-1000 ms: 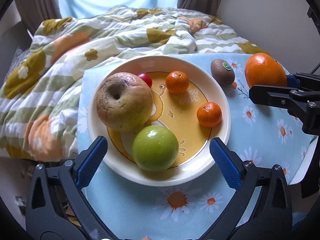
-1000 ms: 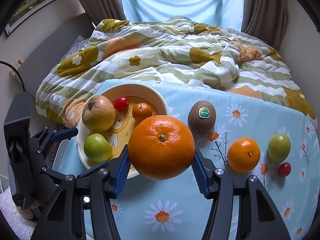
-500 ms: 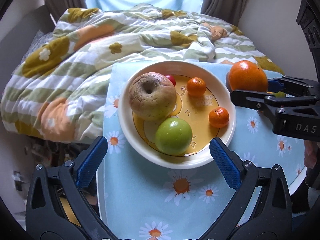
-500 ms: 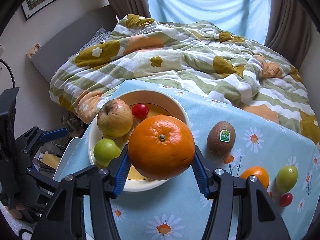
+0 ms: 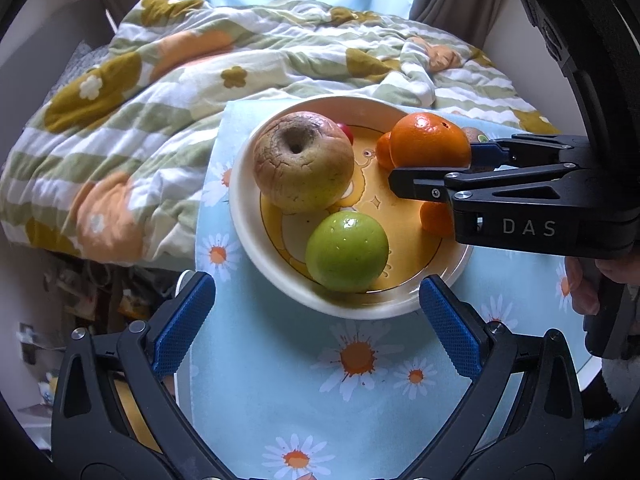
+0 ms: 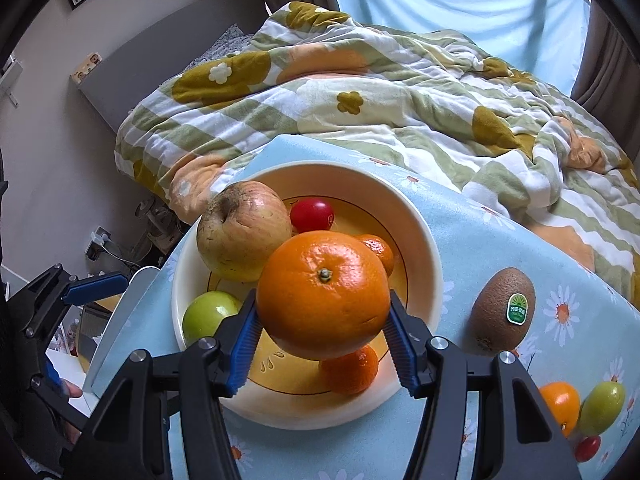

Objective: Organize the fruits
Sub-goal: 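Lower the orange into the bowl and open the right tool, then withdraw both tools from the bowl toward the remaining fruits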

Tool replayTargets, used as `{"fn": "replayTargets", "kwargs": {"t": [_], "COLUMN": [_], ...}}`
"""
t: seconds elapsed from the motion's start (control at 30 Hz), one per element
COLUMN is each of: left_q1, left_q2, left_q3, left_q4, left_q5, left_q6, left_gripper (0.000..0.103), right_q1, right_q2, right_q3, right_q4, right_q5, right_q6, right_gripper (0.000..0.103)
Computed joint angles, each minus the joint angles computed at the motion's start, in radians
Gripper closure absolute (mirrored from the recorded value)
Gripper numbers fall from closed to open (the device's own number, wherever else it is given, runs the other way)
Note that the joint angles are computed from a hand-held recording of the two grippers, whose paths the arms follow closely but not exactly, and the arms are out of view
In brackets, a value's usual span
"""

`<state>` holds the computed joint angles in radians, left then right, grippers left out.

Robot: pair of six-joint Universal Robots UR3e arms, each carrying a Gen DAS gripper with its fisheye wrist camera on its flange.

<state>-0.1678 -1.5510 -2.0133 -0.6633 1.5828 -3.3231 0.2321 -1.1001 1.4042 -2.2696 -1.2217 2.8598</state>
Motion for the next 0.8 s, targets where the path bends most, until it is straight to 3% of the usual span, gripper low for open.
{"fn": "replayTargets", "kwargs": {"t": [0.13, 0.2, 0.27, 0.63, 0.8], "left_q1": [-0.006, -0.008, -0.010, -0.037, -0.046], "left_q2": [0.001, 0.008, 0.015, 0.090, 0.125], "left_q3": [-0.001, -0.002, -0.003, 0.012, 0.047], "left_q4": [0.005, 0.000, -0.006, -0.075, -0.123], "left_q5": [0.011, 0.014, 0.018, 0.064, 0.088], "left_q6": [-0.005, -0.008, -0.013, -0.014, -0.015], "left_gripper": [0.000, 0.000, 0.000, 0.000, 0.000], "right_q1": [-0.005, -0.016, -0.029, -0.064, -0.059], "right_q2": [-0.001, -0.028, -0.051, -0.168, -0.214], "right_q3": [0.014, 0.056, 0.091, 0.212, 0.193], "right_q4": [-0.010, -0.056, -0.087, -0.144, -0.070], "right_q5": [0.015, 0.035, 0.052, 0.018, -0.016], "right_q6": [0.014, 0.018, 0.030, 0.094, 0.091], "right_gripper": [0.045, 0.020, 0.007, 0.006, 0.006]}}
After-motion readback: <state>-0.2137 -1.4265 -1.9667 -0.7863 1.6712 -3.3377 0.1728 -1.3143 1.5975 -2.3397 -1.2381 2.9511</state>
